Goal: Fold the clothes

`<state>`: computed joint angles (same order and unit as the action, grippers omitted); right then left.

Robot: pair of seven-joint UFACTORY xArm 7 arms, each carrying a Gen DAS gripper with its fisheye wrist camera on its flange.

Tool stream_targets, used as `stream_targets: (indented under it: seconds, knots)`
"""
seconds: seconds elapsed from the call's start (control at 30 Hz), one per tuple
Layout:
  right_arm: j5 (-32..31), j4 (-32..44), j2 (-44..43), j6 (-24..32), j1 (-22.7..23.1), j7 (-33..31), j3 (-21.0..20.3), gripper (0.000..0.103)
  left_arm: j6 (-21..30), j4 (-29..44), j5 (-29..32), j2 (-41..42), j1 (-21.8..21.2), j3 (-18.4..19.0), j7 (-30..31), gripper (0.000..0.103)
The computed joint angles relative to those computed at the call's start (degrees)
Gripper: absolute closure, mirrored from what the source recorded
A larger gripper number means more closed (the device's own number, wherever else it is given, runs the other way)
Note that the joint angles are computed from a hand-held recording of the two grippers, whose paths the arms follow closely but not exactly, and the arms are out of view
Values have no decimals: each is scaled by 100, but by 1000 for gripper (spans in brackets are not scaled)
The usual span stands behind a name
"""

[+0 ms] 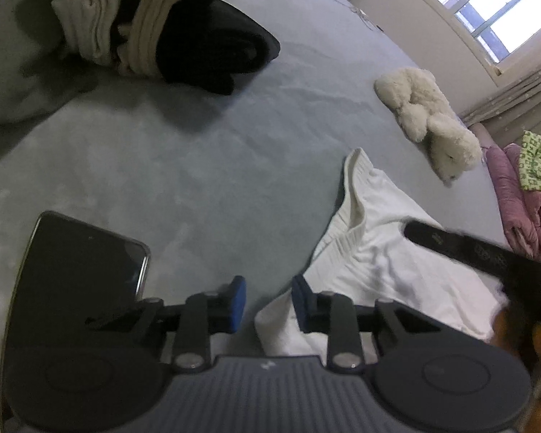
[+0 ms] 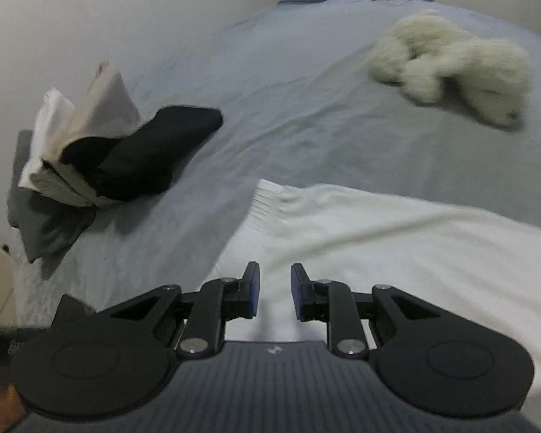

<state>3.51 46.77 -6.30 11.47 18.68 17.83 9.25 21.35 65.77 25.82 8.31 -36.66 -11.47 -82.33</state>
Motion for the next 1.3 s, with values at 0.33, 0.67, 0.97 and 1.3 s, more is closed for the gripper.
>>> stream_targets:
  seconds: [0.33, 0.67, 0.97, 1.3]
  knots:
    - [-1427, 1376, 1074, 1211, 178, 133, -15, 93, 59, 141, -164, 181, -25, 8, 694, 84]
    - [-2850, 1538, 1073, 1174, 347, 1291, -132, 102, -507, -162, -1050, 80, 161, -154, 1494, 85]
    - [-3289, 1743, 1477, 1010, 478, 1595, -243, 103, -690, -389, -1550, -97, 217, -232, 1955, 83]
    - [-2062, 1340, 1196, 92, 119, 1048, -204, 90, -1123, -771, -2888, -308, 399, -468, 2694, 61]
